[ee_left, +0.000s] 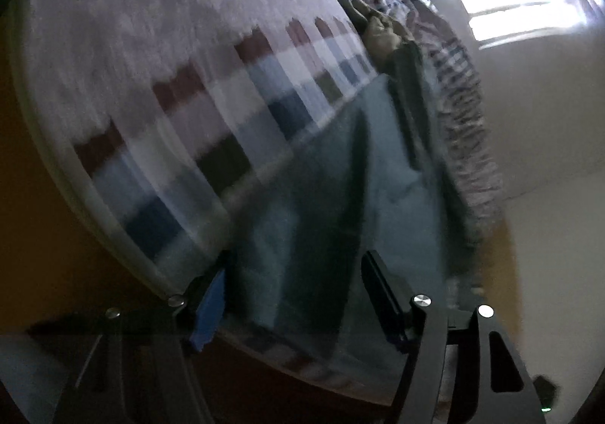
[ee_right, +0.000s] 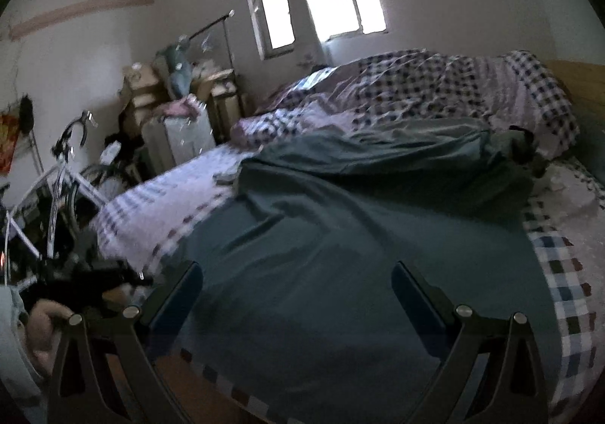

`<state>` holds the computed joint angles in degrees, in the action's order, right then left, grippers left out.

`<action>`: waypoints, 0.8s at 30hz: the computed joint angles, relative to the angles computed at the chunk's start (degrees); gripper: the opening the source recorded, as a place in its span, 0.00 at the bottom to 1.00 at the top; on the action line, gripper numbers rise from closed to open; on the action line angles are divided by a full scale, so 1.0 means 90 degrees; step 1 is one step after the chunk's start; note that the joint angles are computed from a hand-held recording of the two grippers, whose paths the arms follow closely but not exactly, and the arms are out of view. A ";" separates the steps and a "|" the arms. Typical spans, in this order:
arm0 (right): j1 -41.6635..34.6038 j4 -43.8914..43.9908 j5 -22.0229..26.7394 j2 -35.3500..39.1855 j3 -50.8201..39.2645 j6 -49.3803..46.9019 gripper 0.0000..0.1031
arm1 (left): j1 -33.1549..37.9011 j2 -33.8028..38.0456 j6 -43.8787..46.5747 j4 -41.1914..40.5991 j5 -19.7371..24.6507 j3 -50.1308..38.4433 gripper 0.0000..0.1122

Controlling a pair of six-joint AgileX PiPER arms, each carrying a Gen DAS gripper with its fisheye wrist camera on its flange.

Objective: Fold clothes

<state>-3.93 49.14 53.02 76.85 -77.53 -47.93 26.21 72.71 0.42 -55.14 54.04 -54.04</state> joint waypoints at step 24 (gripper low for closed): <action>0.3545 -0.2591 -0.1569 0.0614 0.0597 0.0979 0.99 | 0.0095 -0.0156 0.0056 -0.1032 -0.0340 0.0014 0.48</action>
